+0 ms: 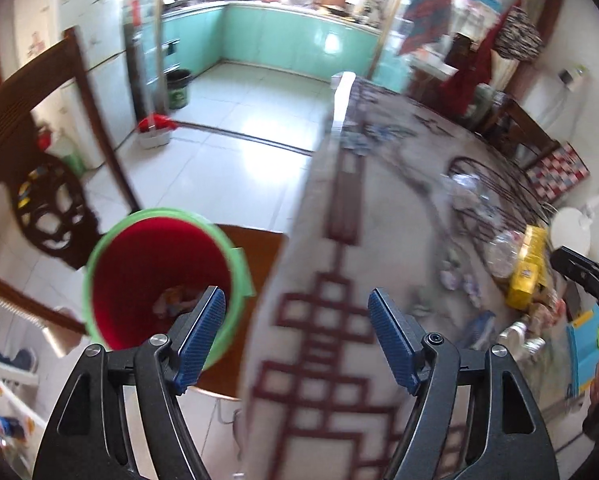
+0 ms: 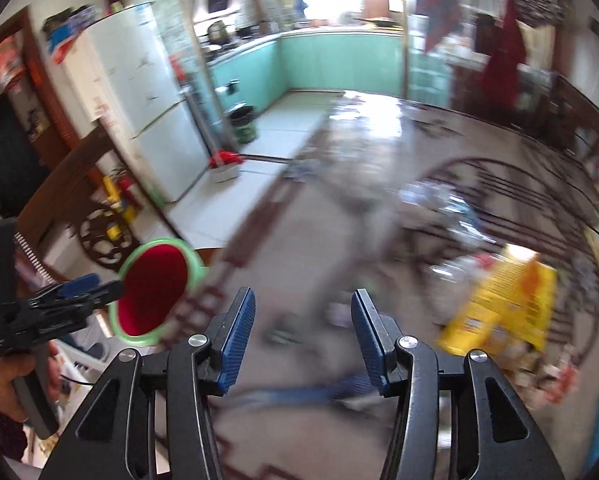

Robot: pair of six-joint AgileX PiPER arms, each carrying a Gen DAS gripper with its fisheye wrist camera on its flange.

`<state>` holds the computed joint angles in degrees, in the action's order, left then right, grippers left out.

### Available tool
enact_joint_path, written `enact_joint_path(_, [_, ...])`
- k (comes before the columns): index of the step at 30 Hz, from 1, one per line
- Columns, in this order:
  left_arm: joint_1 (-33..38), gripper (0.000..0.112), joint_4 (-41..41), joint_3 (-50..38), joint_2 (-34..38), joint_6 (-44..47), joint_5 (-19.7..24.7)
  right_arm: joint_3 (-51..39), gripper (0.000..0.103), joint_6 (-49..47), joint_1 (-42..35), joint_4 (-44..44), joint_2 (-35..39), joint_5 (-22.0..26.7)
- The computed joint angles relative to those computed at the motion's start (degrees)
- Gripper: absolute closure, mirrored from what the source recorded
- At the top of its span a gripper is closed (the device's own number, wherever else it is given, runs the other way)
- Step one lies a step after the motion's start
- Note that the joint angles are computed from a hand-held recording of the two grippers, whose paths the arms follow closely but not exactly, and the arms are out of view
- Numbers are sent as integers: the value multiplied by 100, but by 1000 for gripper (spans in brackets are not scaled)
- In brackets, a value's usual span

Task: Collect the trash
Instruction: 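Grasp the yellow snack box with the left tool while the right tool grasps the yellow carton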

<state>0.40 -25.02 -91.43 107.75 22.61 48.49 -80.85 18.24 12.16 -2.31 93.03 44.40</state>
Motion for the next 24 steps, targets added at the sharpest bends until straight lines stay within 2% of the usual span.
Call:
enact_joint_path(3, [-644, 33, -329, 296, -135, 326, -250, 519, 54, -777, -1195, 537, -420, 26])
enact_joint_path(5, [-1039, 31, -492, 371, -148, 463, -289, 596, 48, -1479, -2082, 911, -439, 197])
enact_joint_path(10, [-2055, 30, -552, -213, 381, 320, 83, 200, 48, -3052, -3712, 2207, 311, 526])
enact_joint_path(13, [-2575, 30, -59, -753, 703, -122, 189, -161, 48, -3071, -4034, 2118, 937, 608])
enact_joint_path(15, [-2769, 30, 91, -1086, 853, -358, 295, -560, 48, -3021, -4078, 1956, 1440, 899])
enact_joint_path(18, [-2956, 29, 190, -1545, 1071, -581, 440, -924, 47, -3296, -4166, 2294, 2041, 1252])
enact_joint_path(21, [-3181, 29, 515, -2234, 1482, -932, 684, -1280, 39, -3284, -4227, 2312, 2478, 1409])
enact_joint_path(22, [-3245, 29, 596, -2515, 1662, -1033, 815, -1330, 41, -3380, -4265, 2357, 2518, 1379])
enact_joint_path(24, [-3342, 29, 717, -3070, 2030, -1225, 1093, -1393, 57, -3576, -4347, 2550, 2549, 1452])
